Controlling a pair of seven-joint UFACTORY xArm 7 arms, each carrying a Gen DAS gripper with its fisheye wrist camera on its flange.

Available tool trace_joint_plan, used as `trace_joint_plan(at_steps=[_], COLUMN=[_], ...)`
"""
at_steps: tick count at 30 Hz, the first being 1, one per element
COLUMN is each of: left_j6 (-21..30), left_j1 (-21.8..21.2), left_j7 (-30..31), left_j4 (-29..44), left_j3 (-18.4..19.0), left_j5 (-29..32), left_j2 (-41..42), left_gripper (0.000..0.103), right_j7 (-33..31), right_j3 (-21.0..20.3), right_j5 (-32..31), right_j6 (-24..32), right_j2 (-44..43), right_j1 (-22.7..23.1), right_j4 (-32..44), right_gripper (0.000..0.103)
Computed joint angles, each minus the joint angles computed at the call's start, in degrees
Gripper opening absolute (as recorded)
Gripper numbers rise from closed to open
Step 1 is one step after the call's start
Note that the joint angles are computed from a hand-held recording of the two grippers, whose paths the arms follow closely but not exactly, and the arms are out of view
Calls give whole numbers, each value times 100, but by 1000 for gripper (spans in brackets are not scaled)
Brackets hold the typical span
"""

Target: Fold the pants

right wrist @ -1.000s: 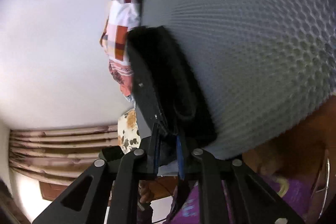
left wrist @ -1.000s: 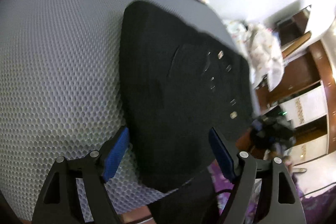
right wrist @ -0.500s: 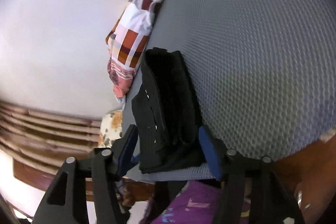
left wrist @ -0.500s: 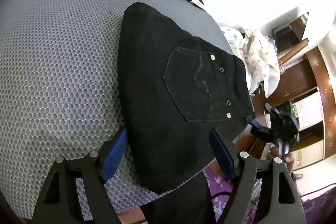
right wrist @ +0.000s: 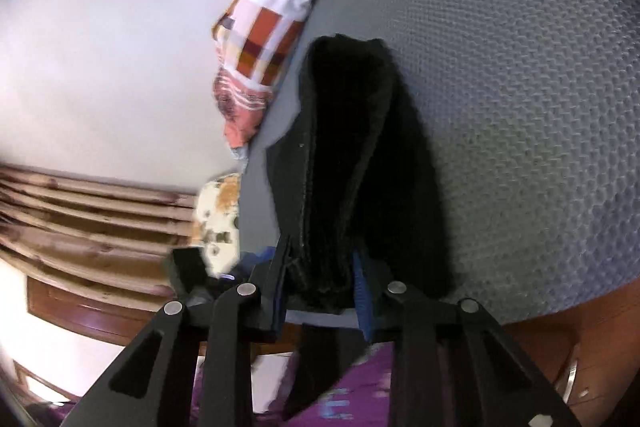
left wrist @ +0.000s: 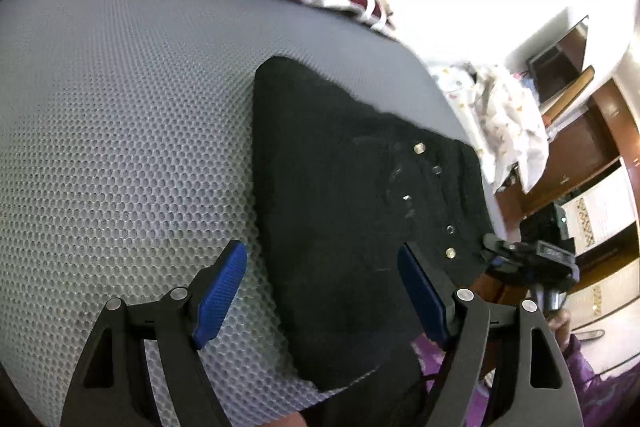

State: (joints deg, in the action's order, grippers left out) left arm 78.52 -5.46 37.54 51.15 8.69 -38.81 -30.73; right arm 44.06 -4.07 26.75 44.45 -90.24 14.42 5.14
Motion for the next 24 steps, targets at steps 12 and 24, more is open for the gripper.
trace_joint_plan(at_steps=[12,24], left_j6=[-322,-1558], left_j1=[14,-215], left_j7=[-40,-535], left_j4=[-293,-657], left_j3=[-106,-802], left_j5=[172,1405], left_j2=[-169,-537], left_gripper=[78,83], right_j7=[-96,-294], right_j3=[-171,616], right_j5=[158,-915], right_j6=[-603,240], right_j2=[-268,1034], right_j1=[15,-171], right_j4=[-261,763], right_gripper=[48,58])
